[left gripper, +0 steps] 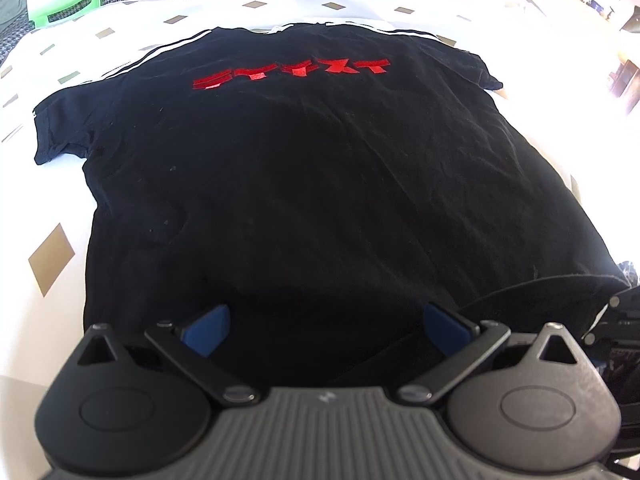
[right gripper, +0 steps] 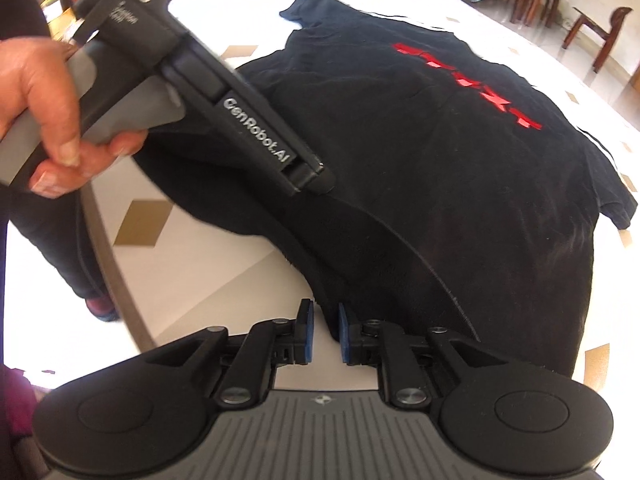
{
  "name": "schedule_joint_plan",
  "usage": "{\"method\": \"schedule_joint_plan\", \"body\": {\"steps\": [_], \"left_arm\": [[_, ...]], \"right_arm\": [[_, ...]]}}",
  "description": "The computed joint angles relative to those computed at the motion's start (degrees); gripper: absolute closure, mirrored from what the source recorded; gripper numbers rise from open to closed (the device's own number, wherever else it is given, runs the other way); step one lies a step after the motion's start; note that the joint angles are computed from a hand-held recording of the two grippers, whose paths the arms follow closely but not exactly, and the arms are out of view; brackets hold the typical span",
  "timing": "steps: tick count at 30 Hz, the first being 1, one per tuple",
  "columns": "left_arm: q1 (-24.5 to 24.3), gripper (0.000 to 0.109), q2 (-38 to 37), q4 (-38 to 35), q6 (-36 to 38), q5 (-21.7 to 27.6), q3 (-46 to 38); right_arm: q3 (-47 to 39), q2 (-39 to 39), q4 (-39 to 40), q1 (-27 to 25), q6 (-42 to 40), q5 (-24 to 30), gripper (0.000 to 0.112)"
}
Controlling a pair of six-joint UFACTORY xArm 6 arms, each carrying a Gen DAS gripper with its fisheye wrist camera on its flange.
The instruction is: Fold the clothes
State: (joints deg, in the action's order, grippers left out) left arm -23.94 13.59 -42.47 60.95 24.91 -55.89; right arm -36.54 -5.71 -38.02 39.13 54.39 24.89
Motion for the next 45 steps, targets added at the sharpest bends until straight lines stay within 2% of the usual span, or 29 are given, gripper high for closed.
{"method": "schedule_joint_plan", "body": {"steps": [1, 4, 8, 10, 11, 15, 22, 31, 40, 45], "left_arm": [[-0.08, 0.006, -0.05, 0.11, 0.19, -0.2, 0.09], [0.45, 0.006, 0.02, -1.23, 0.24, 0.94, -0.53], [0.97, 0.006, 0.37, -2.74, -0.5, 0.93, -1.07], [0.87, 0.006, 0.48, -2.14, -1.54, 0.04, -0.9], [0.95, 0.006, 0.57, -1.77, -2.06, 0.07, -0.96], [1.03, 0.006, 0.73, -1.49, -2.47, 0.37, -1.18], [1.02, 0.006, 0.9, -1.88, -1.74, 0.81, -1.39], [0.96, 0.006, 1.1, -2.04, -1.66, 1.06, -1.62], [0.85, 0.006, 1.25, -1.6, -1.83, 0.92, -1.78], [0.96, 0.006, 1.31, -1.63, -1.57, 1.1, -1.88]], "right_arm": [[-0.34, -0.04, -0.54, 0.49, 0.4, 1.31, 0.089], [1.01, -1.56, -1.35, 0.04, 2.31, -1.35, 0.087], [2.9, -3.52, -6.81, -1.71, 8.97, -8.21, 0.087], [3.65, -2.84, -4.42, -2.81, 6.68, -13.26, 0.087], [3.54, -2.38, -3.24, -2.71, 5.26, -14.11, 0.087], [1.31, 0.09, -3.5, -1.69, 5.0, -11.92, 0.086], [-1.01, 1.82, -12.67, -1.66, 14.88, -8.55, 0.082], [-3.03, 3.75, -18.25, -2.22, 18.84, -8.29, 0.08], [-4.95, 6.92, -17.83, -3.0, 18.18, -8.93, 0.074], [-5.64, 7.88, -21.67, -2.97, 20.63, -8.37, 0.074]]}}
